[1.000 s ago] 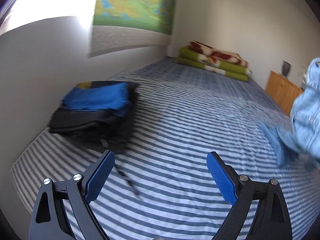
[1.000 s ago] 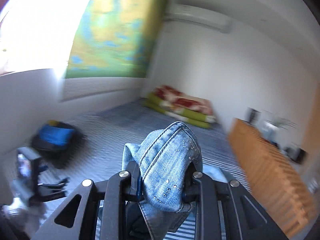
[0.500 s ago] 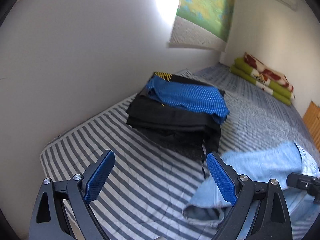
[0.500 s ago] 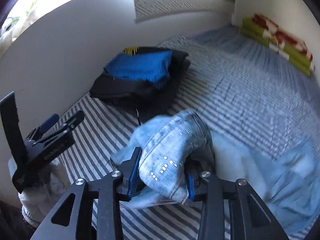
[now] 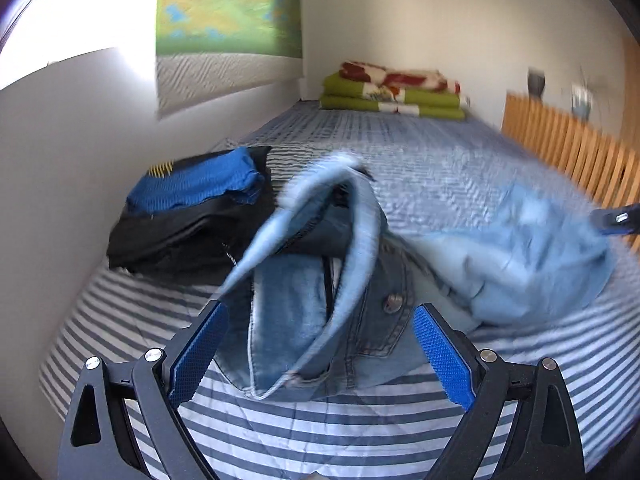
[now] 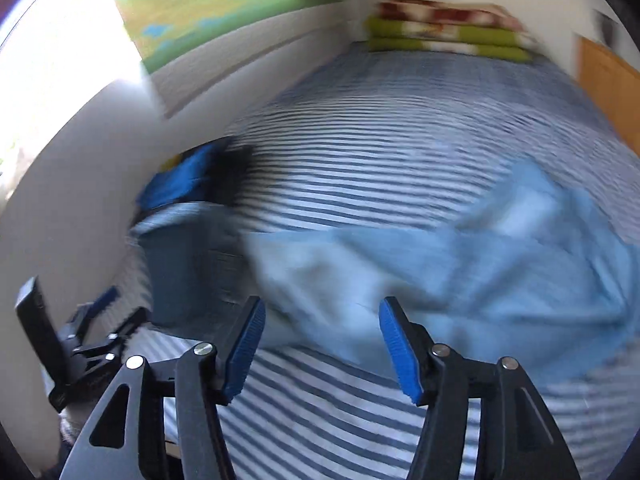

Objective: Fold large clothes
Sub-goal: 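Lift the jacket with the right tool while the left tool grasps its collar edge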

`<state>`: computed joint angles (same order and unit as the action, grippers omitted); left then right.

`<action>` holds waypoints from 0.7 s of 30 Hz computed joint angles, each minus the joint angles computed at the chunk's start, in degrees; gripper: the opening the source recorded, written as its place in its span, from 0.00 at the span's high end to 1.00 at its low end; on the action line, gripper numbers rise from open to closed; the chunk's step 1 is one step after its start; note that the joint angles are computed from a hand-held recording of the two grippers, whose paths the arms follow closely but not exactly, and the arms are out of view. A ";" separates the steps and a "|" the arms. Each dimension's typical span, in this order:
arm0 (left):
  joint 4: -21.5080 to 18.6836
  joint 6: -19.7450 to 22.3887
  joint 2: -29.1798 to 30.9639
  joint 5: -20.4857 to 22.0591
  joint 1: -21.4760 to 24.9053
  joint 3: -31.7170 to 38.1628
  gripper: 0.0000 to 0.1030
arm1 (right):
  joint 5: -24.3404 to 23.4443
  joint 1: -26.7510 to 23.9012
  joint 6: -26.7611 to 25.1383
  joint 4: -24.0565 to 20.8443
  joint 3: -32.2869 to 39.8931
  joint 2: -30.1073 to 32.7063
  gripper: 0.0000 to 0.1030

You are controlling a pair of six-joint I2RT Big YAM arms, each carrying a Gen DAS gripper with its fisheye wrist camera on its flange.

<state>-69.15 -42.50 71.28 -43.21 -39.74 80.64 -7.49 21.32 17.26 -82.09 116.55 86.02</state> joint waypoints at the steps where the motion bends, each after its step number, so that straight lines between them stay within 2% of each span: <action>1: -1.50 -0.09 1.47 -0.46 -0.03 0.94 0.07 | 2.42 -1.97 0.57 0.63 -4.39 -2.53 0.42; 3: -2.90 -0.39 3.49 -0.06 0.44 2.11 0.07 | 5.39 -5.17 2.05 1.05 -10.41 -5.52 0.42; 4: -2.90 -0.46 3.90 0.89 1.02 2.19 0.12 | 5.95 -7.17 2.83 1.20 -13.27 -6.77 0.42; 5: -2.58 -0.45 4.00 1.35 1.64 1.95 0.22 | 5.76 -8.79 3.55 1.31 -15.45 -7.86 0.42; 7: -3.25 -0.41 3.09 1.24 1.73 1.37 0.25 | 4.69 -12.23 5.53 2.02 -20.29 -9.69 0.42; 8: -3.40 -0.74 2.23 -0.56 1.45 0.85 0.25 | 4.01 -13.32 6.25 2.30 -21.61 -10.17 0.42; 9: -3.14 -0.99 1.23 -2.22 1.42 0.26 0.25 | 3.30 -14.18 6.73 2.68 -22.53 -10.40 0.41; 10: -3.09 -1.57 -0.06 -3.30 1.46 -0.23 0.18 | 2.73 -14.96 7.55 3.48 -23.81 -10.61 0.41; 11: -2.35 -1.71 -1.64 -3.03 1.71 -0.84 0.08 | 2.53 -15.61 8.24 3.95 -24.59 -10.67 0.41; 13: 1.48 0.50 -4.51 -1.44 1.87 -2.42 0.03 | 2.09 -16.55 10.40 5.26 -25.75 -10.30 0.41; 14: 3.53 2.56 -5.28 -0.34 2.79 -3.17 0.03 | 0.93 -17.32 11.37 6.47 -26.74 -10.40 0.41; 18: 5.56 7.19 -3.22 2.89 3.73 -3.17 0.04 | -1.47 -18.30 15.85 9.63 -27.95 -9.48 0.40; 19: 5.43 7.82 -2.60 3.79 3.88 -3.15 0.08 | -2.21 -18.45 17.02 10.50 -28.15 -9.24 0.39; 20: 5.82 8.60 -1.71 5.16 4.62 -3.16 0.19 | -3.00 -18.57 18.25 11.53 -28.43 -9.12 0.37; 21: 5.43 8.35 -0.66 6.63 5.16 -2.88 0.26 | -3.39 -18.59 19.02 12.30 -28.71 -9.16 0.33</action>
<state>-63.72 -34.15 70.63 -36.58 -34.58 77.76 -10.88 2.73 36.28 -69.79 87.84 76.86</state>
